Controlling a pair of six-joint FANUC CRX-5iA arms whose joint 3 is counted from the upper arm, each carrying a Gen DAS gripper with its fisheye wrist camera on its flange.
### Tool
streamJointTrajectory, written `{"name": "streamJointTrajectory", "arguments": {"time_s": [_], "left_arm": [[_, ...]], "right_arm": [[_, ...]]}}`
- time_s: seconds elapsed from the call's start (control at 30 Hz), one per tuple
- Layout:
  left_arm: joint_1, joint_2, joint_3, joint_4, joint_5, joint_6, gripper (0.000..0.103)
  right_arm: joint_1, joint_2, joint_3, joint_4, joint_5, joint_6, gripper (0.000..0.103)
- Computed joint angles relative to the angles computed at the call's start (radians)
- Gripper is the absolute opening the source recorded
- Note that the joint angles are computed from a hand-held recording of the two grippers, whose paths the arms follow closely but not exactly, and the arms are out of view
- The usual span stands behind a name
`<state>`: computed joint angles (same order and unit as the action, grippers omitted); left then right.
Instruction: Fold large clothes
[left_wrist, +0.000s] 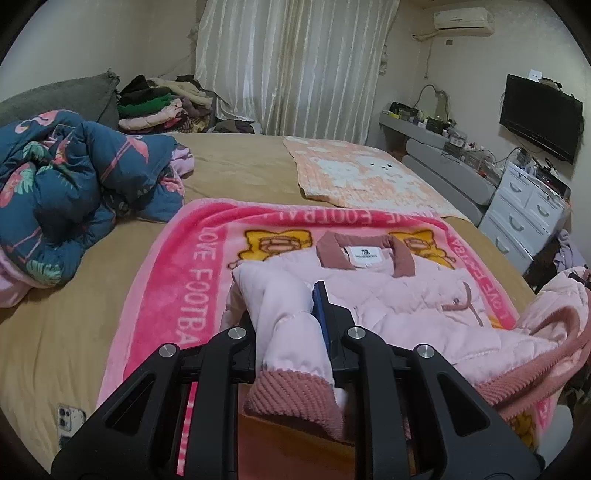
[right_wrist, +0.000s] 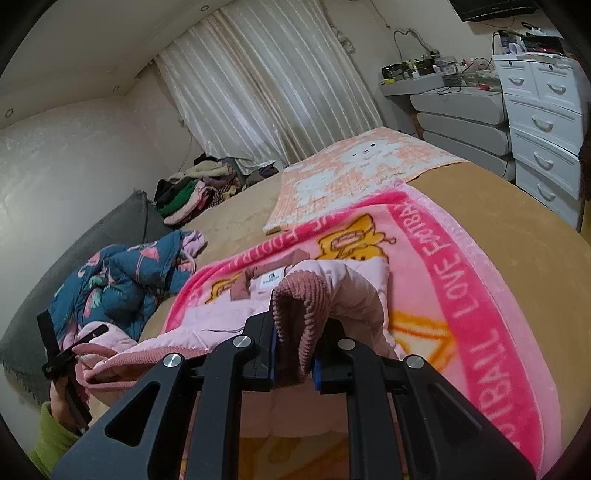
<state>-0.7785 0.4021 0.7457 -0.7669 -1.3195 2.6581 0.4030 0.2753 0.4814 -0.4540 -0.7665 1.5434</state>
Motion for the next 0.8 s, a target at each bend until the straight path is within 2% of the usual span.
{"name": "streamJointTrajectory", "arguments": {"time_s": [0.37,0.73,0.8], "left_arm": [[0.038,0.085,0.095,-0.014,-0.053,-0.052,0.012],[0.084,0.132,0.097,0.016,-0.052,-0.068,0.013],[0.090,0.142,0.101,0.021,-0.054,-0.071,0.013]], "right_arm": [[0.004,0.143,0.167,0.058,-0.051,-0.087,0.013],[-0.002,0.300,0.345,0.068,-0.152,-0.167,0.016],[-0.006,0.321,0.373,0.055,-0.166,-0.170,0.019]]}}
